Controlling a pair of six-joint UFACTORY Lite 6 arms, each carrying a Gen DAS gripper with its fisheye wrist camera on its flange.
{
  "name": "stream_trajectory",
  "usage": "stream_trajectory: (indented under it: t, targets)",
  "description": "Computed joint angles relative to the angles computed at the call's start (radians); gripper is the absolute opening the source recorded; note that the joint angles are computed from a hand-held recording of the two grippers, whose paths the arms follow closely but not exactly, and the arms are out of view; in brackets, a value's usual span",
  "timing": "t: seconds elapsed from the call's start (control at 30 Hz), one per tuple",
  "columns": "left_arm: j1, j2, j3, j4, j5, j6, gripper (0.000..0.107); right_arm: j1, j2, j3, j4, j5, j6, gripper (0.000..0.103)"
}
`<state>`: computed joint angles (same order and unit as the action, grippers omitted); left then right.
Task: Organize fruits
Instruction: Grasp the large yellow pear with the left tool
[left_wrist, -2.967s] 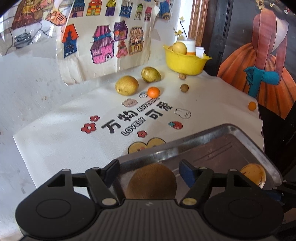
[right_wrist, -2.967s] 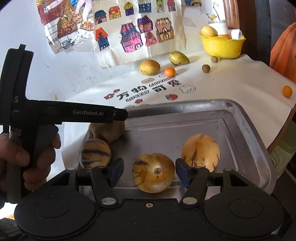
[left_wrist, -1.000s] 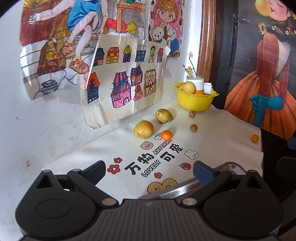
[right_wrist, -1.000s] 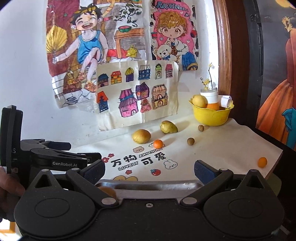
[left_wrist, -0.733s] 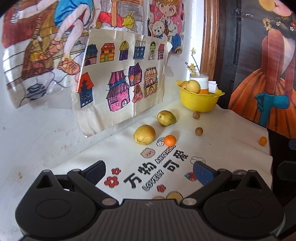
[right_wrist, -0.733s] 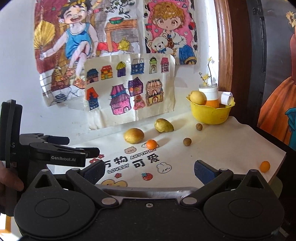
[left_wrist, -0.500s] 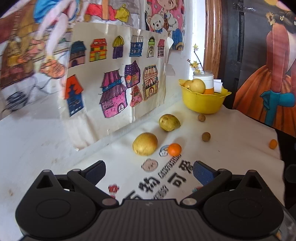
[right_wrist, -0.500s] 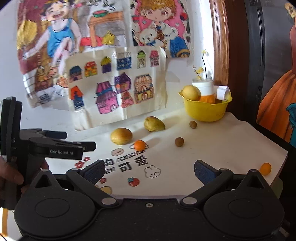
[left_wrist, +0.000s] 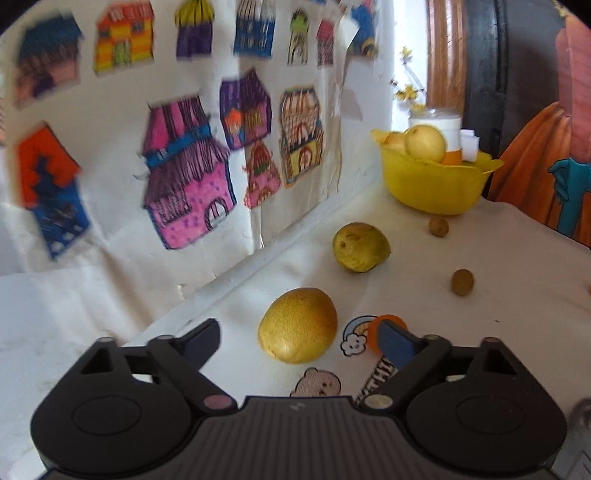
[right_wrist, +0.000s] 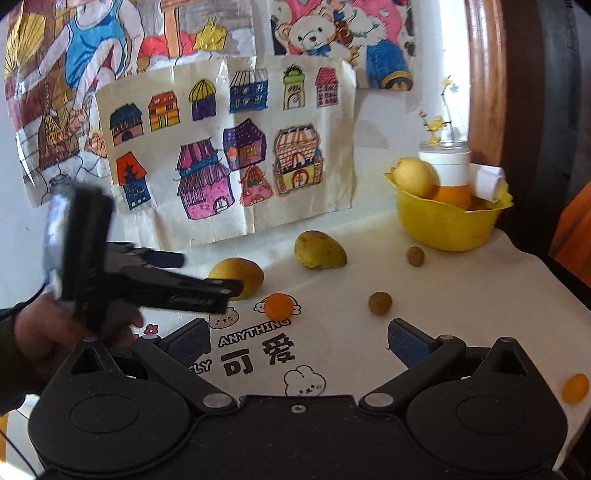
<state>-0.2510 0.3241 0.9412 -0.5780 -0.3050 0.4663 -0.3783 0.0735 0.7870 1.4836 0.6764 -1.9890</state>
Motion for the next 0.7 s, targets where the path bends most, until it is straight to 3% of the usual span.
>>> stream_trajectory:
  t: [0.07,0.2,0.4,0.53,0.7]
  targets:
    - [0.031,0.067,0.070,0.118,0.034,-0.119,0.087,0.027,0.033,0.019,0.013,-0.022,-0.007,0.102]
    - [0.054,0.170,0.180,0.172,0.063,-0.170,0.081,0.083,0.108,0.079,0.025,-0.064,-0.005,0.102]
    - [0.082,0.244,0.263,0.348,0.105,-0.329,0.063,0.180,0.268,0.238,-0.002,-0.121,0.057,0.102]
    - [0.086,0.256,0.272,0.401,0.099,-0.367,0.062,0.227,0.355,0.328,-0.035,-0.140,0.104,0.102]
    - [0.120,0.252,0.253,0.692,0.072,-0.633,0.061,0.275,0.466,0.433,-0.080,-0.154,0.153,0.097]
